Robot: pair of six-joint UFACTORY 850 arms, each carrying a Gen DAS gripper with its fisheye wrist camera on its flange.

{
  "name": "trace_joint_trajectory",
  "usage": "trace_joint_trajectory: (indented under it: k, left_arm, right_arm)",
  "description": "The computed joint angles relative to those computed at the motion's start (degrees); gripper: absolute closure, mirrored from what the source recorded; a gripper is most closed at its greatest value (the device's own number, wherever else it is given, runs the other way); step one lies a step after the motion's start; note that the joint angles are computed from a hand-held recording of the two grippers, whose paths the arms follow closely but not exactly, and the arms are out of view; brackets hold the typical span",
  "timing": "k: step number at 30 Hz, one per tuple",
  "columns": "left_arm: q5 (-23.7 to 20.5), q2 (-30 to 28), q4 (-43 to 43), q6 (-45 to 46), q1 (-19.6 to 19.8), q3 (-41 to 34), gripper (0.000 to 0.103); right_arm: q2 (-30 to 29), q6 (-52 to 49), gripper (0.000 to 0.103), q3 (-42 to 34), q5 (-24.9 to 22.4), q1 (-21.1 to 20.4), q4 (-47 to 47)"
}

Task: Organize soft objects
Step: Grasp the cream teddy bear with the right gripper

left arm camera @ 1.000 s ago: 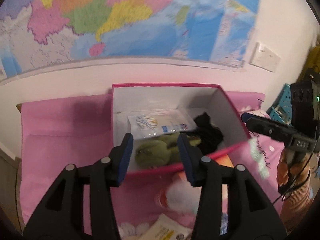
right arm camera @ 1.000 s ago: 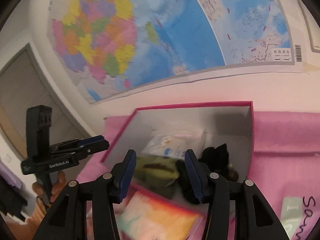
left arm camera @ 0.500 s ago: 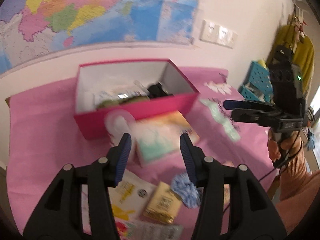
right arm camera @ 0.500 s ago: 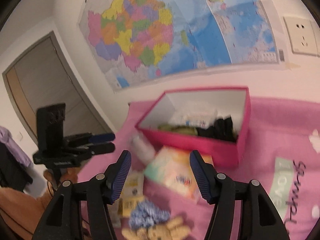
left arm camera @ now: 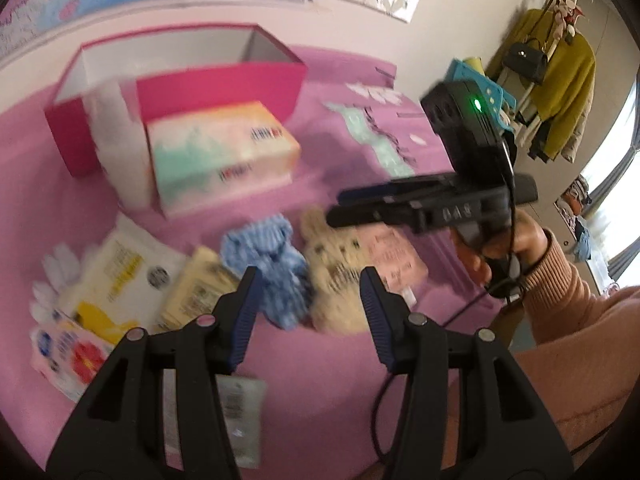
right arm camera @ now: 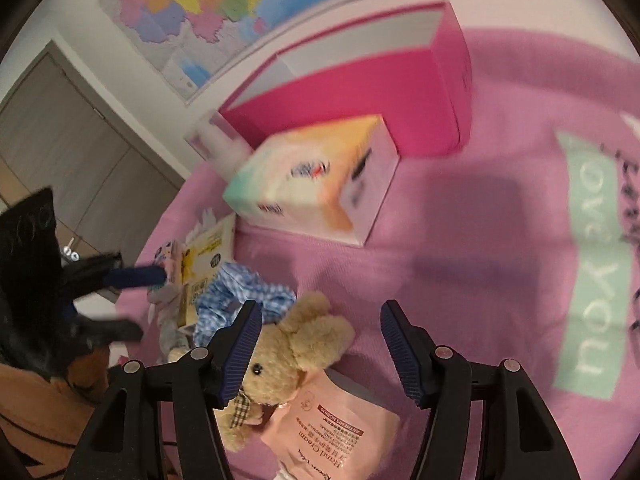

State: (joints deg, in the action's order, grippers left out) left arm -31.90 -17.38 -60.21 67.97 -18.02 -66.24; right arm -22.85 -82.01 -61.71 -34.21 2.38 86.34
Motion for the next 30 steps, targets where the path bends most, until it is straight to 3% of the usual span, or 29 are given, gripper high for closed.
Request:
trace_joint_trajectory:
  k: [6,8,10,12,14,15,17,19,30]
  left_arm:
    - [-3.00,-1.67,1.73,-3.17,-0.23,0.33,0.051]
    - [-3.56,-2.33,2.57,-4.15,-0.33,0.18,0.051]
    - [-4.21,-2.77,2.99,-4.75,-0.53,0.00,0.051]
    - [-4.33,-2.95,3.93,-5.66,-0.85,-0.12,0.052]
    - [-4.43,-3.51,4.81,-6.61,-1.24,-0.68,0.057]
    - [-4.67,-3.57,4.73,-6.66,-1.32,-0.75,0.061]
    - [-4.90,-3.70,4.07,-6.50,-1.29,-0.91,0.063]
    - [-5.35,-4.07,4.00,-7.55,-1.16,-1.38,0.071]
    - [-6.95,-2.89,-0.27,-5.87,0.15,-2.68,0.073]
  right_arm:
    - [-0.75,-1.91,0.040,0.56,-2.60,-0.48,1.62]
    - [-0.73,-2.06,0.045,0.78,-3.50,-0.81,1.73]
    - [-0.71,-2.43,0.059,1.24,-4.84,-1.21,1.18]
    - [-0.47,-3.32,0.064,1.77,-5.21,-1.22,1.65]
    - [-0.27,-3.74,0.072,2.02,-5.37,-1.27,2.03]
    - [-0.12,-3.80,0.081,2.13,-5.21,-1.19,2.41]
    - [0.36,-3.81,0.083,2.47,-4.22,-1.12,2.47]
    - [0.74,-5.00,0.084,3.06,-4.90,-1.27,3.87]
    - [6.40,-11.31,0.085,6.35,-5.91,-1.82,10.47]
